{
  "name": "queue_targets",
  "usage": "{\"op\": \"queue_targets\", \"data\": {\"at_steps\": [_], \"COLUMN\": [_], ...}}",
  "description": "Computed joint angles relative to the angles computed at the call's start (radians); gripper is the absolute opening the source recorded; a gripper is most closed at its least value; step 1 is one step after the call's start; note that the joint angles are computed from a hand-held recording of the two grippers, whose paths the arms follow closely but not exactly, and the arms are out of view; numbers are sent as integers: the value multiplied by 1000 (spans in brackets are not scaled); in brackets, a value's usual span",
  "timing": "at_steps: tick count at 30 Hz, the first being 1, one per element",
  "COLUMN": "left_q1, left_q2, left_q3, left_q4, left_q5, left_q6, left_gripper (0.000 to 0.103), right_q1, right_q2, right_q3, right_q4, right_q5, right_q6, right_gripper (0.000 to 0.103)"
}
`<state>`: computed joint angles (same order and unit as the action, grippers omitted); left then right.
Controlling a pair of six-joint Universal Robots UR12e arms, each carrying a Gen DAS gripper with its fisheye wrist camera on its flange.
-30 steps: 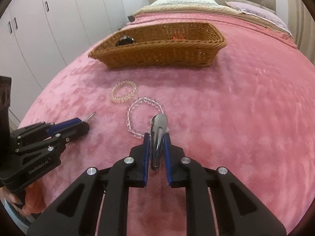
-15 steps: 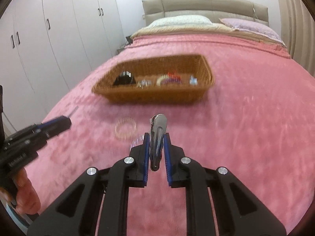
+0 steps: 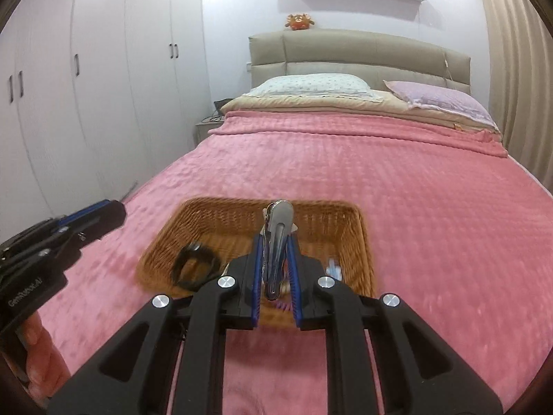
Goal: Organize jewelry
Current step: 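Carry both silver hair clips into the basket and open both tools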
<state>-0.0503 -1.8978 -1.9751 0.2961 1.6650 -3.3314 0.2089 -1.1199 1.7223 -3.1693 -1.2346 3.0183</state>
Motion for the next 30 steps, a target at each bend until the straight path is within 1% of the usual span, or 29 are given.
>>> {"op": "queue_targets", "data": {"at_steps": [2,4,6,10,13,15,20,22,24,27,30], "left_q1": [5,12,18,31,37,43,49,56,56,58,58], "left_q2": [-28,-52,-73,-108,-122,-123,-121,-116,-113,-105,-95], "left_q3": [32,53,71,89,99,99,96,90,84,71,60], "left_q4": [-17,-34,-60,-115,-161,-178,-196,-197,-177,-147,-135], "left_q5": [22,21,21,2,-6,-25,-38,-66,-64,-81,-93], "left_q6": [1,-11,-25,-43,-53,-64,-76,-83,-81,-79,-82], "left_gripper": [21,21,21,21,21,21,22,30,37,41,42], "right_q1": [9,11,10,3,-2,-7,-14,-18,-19,-20,-22], "right_q2": [35,67,83,115,130,135,133,133,132,130,122], "right_q3": [-43,-80,-90,-117,-131,-141,-141,-139,-136,-129,-115], "right_q4": [25,56,67,113,156,196,209,207,199,183,161], "right_q5": [-23,-20,-22,8,20,44,66,84,90,92,86], "right_q6": [9,20,28,38,32,34,57,63,68,69,76], "right_gripper": [12,12,12,12,12,12,13,13,16,17,17]}}
